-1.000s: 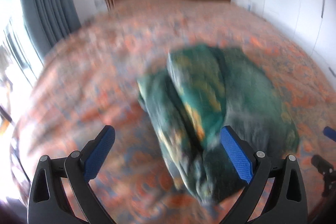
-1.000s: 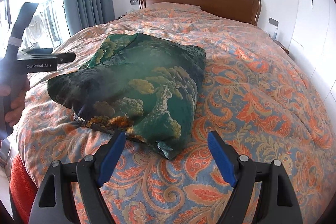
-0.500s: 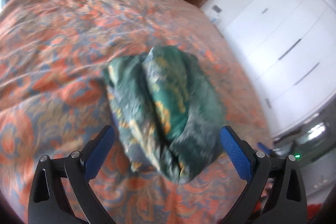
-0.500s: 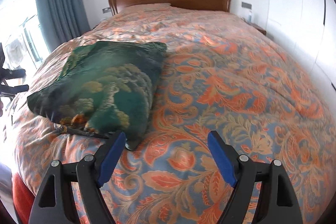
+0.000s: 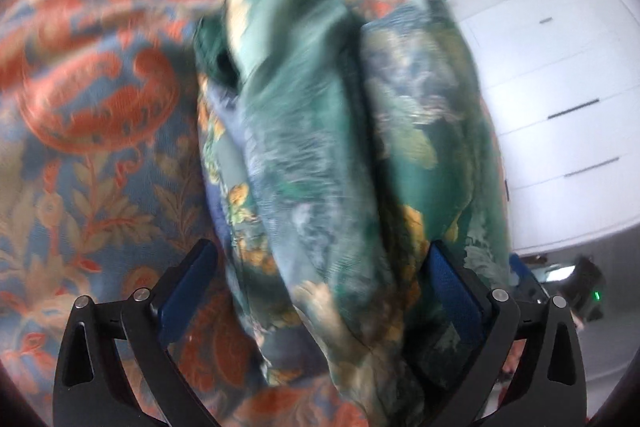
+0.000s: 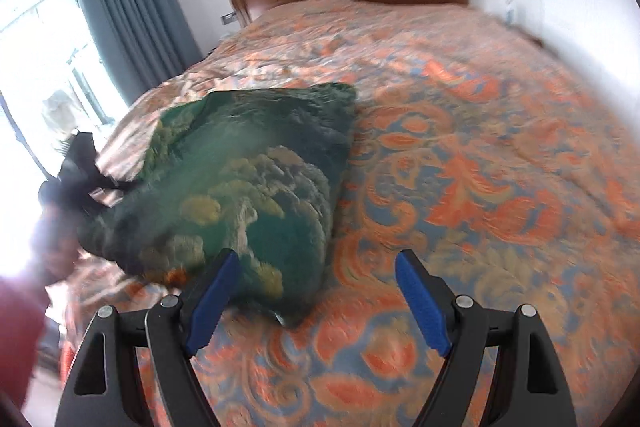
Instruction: Fold large clothes
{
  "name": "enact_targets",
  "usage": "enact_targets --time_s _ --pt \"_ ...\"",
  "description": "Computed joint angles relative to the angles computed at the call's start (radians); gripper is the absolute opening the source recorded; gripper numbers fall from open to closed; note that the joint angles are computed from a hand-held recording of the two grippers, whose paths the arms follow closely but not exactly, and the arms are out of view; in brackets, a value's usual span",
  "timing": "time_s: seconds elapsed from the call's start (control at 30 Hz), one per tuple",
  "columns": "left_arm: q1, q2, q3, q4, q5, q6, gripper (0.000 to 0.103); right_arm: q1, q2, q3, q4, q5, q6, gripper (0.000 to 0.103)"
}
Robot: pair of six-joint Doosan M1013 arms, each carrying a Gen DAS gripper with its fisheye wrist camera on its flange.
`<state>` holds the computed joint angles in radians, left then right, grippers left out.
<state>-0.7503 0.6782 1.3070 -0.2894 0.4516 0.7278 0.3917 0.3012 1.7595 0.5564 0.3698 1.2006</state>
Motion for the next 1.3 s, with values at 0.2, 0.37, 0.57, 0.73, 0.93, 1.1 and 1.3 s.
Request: enact_targets --time_s 0.2,0.37,0.57,0.73,0.93,1.1,1.3 --pt "0.005 0.023 -0.003 -0.059 -0.011 0.048 0.103 -0.112 0.200 -0.176 0.422 0.393 -0.297 0.083" --pt "0.011 0.051 -0.042 -0.071 0.030 0.057 0.103 -0.140 0.309 -0.262 0.598 0.554 -0.328 0.085" --pt "-0.027 0.094 -0.180 0.246 0.202 -0.190 0.074 -0.112 0.377 -0.373 0.549 0.615 -0.222 0.081" --pt "-0.067 0.093 -0.248 0.394 0.318 -0.182 0.053 -0.028 0.278 -0.333 0.320 0.408 -0.313 0.073" --pt "-0.093 0.049 -0.232 0.488 0.288 -0.234 0.052 0.026 0.164 -0.227 0.412 0.241 -0.595 0.073" --pt "-0.085 0.048 -0.292 0.581 0.287 -0.259 0.052 0.032 0.123 -0.231 0.522 0.192 -0.719 0.073" --pt "-0.058 0.107 -0.413 0.592 0.323 -0.219 0.052 -0.022 0.189 -0.352 0.538 0.245 -0.639 0.073"
